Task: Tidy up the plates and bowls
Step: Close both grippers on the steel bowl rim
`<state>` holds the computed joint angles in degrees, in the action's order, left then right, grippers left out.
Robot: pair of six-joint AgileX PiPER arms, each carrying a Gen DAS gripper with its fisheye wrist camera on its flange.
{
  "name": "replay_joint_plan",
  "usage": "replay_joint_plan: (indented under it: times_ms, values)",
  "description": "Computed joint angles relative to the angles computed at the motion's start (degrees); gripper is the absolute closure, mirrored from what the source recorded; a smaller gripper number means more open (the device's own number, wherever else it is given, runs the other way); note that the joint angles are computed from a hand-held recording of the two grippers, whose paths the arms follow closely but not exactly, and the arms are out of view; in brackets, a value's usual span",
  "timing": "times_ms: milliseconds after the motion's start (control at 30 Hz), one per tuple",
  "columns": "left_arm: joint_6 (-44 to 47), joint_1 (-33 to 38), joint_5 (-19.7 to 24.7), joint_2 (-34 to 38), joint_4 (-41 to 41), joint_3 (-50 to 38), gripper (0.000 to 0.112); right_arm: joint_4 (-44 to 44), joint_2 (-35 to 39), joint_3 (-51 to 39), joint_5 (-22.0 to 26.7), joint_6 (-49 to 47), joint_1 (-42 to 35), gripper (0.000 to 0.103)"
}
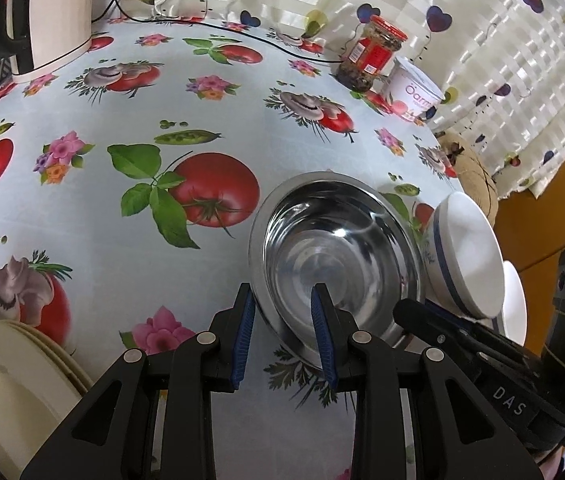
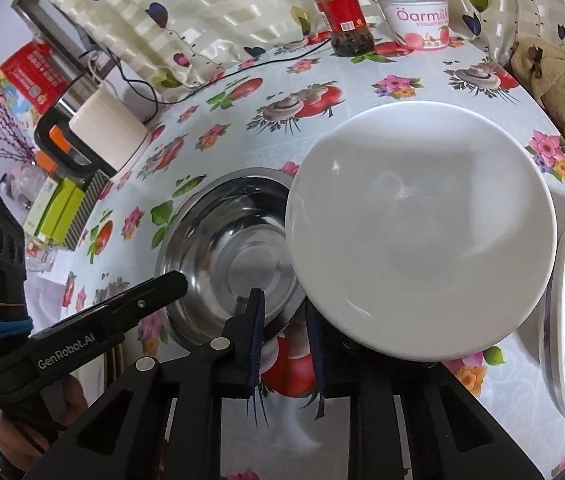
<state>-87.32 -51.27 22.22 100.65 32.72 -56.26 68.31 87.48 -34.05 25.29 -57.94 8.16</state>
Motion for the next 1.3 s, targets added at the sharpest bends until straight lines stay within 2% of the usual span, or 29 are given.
replay_joint_plan:
  times_ms: [333,667,833,1067,1300]
  values:
    - [-1.6,-4.8,1.1,-2.6,-0.4,3.1,0.082,-4.7,-4.9,4.2,0.9,3.7,-0.1,0.083]
    - [-6.5,-12.3,3.1,-3.6,1.3,4.1,0.082,-14.7,-15.9,11.8,3.0,12.4,-1.4,0.083]
    - [-6.1,-14.8,3.9,-3.3,0.8,3.3,0.082,-19.6,-20.9,14.4,4.7,16.5,-2.9,0.082]
    - [-4.1,-16.0,2.5,-3.3,-0.4,3.3,0.082,-21.7,-24.7,16.6,7.6,16.2,-7.3,0.081]
    - [-7.3,-17.4,2.3,-4.0,1.8,4.1,0.082,-25.0,-27.5,17.5,9.5,18.9,-8.7,0.081]
